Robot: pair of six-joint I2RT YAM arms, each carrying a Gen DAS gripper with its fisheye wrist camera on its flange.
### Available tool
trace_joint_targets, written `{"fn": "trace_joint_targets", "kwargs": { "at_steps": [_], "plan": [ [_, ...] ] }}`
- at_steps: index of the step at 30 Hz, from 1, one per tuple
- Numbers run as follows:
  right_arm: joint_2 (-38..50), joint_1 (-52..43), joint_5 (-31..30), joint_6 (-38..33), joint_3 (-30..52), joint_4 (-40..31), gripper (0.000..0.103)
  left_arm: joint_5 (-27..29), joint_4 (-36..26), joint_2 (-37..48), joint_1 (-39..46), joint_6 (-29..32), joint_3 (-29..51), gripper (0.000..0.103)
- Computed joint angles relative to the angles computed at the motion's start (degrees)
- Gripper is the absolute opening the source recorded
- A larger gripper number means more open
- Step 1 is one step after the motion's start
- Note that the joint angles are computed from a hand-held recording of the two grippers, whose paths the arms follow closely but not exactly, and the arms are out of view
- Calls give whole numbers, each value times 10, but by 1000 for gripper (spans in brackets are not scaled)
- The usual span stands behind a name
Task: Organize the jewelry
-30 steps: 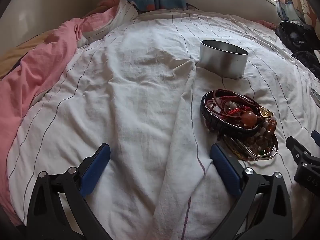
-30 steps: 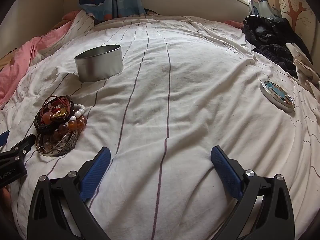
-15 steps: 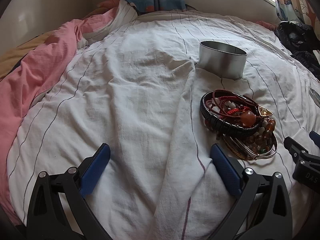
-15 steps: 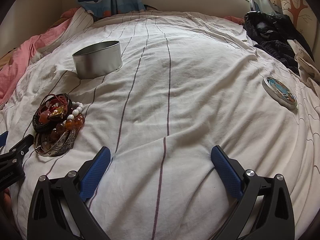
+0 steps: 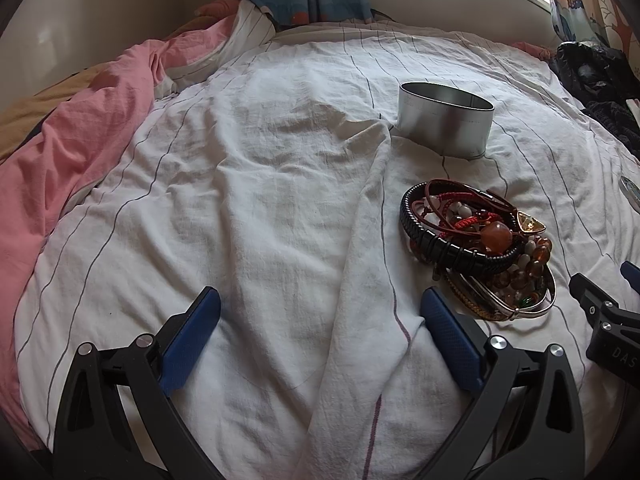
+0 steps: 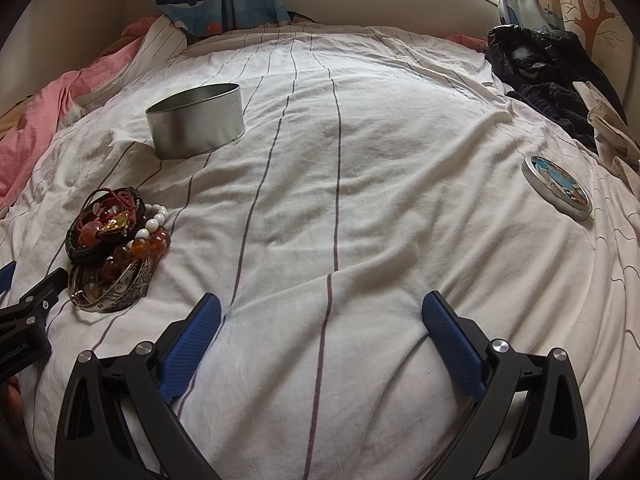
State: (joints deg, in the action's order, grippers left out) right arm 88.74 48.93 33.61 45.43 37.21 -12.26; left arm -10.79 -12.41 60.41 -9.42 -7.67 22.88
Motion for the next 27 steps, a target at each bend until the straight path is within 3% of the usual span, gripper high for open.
{"fn": "trace_joint_targets", "kwargs": {
  "at_steps": [11,16,22,27],
  "plan": [
    [-1,1,1,0,-1,2,97,0,-1,-2,-1,0,-1,97],
    [-30,8,3,-7,-18,17,97,27,-14,-14,26,6,6,97],
    [-61,32,19,-39,-44,71,97,20,-23,-21,45,20,15,97],
    [-123,41,6,-70,-102,177,96,25,-18,-4,49,16,16,97]
  ]
}}
